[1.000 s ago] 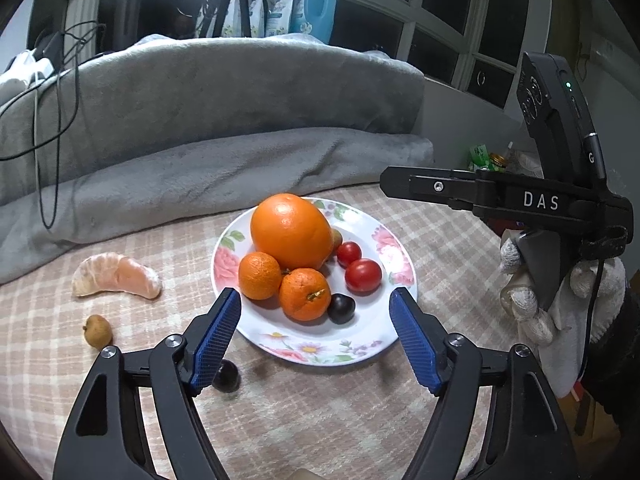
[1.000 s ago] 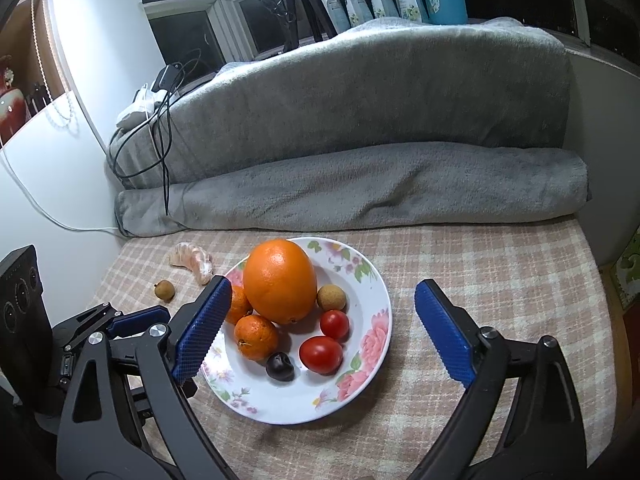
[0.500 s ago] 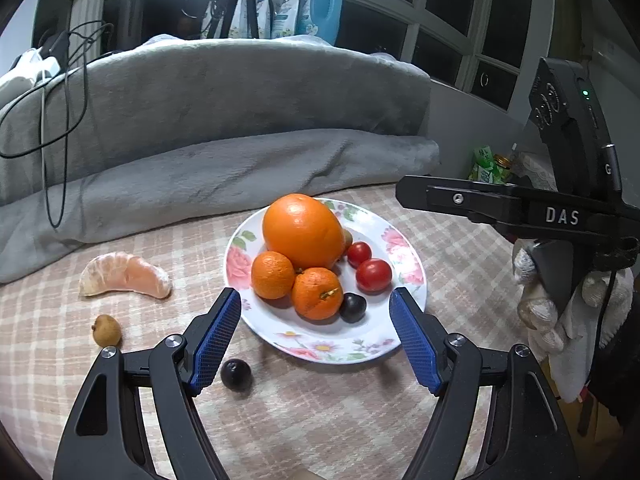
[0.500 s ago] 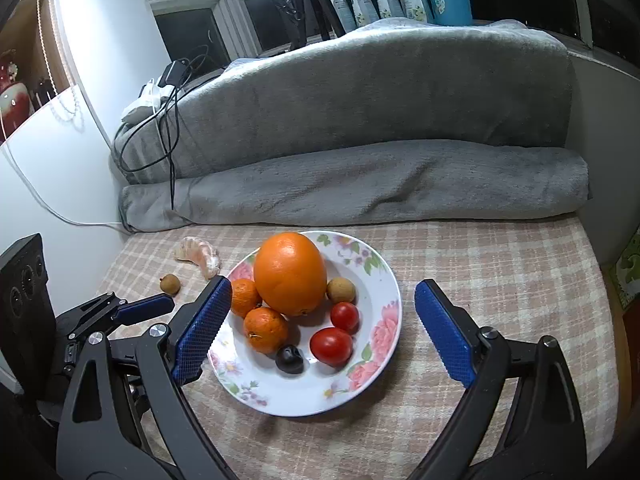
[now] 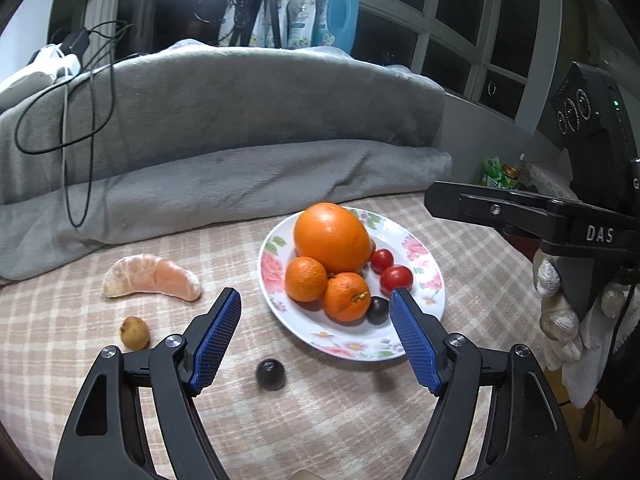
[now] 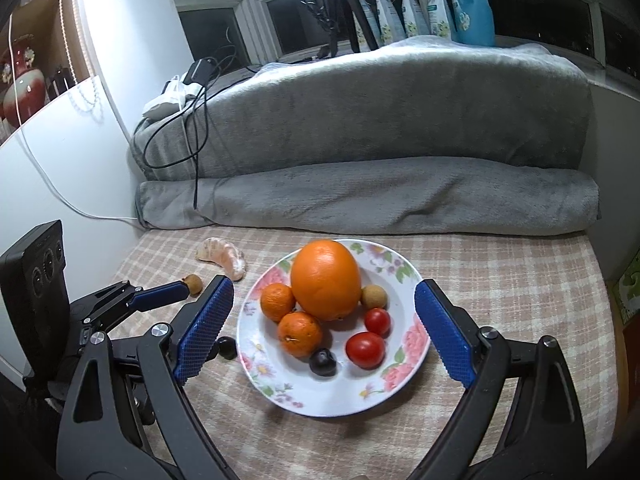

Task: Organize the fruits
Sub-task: 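Withdraw both grippers from the plate toward the last kiwi and plum, then position the left gripper around the brown kiwi while the right surrounds the dark plum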

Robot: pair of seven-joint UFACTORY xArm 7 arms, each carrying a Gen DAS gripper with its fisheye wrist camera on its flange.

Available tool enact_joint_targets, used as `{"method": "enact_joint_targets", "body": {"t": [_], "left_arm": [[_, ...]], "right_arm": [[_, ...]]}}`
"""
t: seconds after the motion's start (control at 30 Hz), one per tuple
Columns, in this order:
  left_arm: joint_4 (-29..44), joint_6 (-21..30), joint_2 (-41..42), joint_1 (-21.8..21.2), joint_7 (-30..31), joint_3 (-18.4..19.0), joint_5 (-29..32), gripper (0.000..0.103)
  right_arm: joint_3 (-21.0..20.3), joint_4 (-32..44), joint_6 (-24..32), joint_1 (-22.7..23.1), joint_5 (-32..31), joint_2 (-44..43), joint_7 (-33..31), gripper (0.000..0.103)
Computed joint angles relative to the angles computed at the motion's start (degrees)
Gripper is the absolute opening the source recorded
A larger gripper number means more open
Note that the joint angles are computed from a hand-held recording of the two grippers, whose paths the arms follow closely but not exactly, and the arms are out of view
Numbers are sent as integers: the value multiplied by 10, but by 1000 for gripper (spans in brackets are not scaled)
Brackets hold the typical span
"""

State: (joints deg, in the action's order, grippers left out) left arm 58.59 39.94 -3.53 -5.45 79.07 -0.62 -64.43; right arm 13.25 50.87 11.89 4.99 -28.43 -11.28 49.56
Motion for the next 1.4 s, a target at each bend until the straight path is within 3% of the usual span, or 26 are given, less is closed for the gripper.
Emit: {"method": "enact_joint_targets", "body": {"t": [0.33,0.8,1.33,1.4], "left_arm": [[12,1,8,16,7,8,-9,77],[43,-18,43,48,10,9,-7,77],[96,-22,106,101,-18,-4,24,76],[102,-21,112,106,-22,-6,28,71]], "right_arm": [[10,25,15,12,-28,11,17,95],[-1,48,15,55,-18,41,-2,82],[-23,81,36,131,69,108,-111,50],[-25,85,40,139,76,115,-117,49]]}}
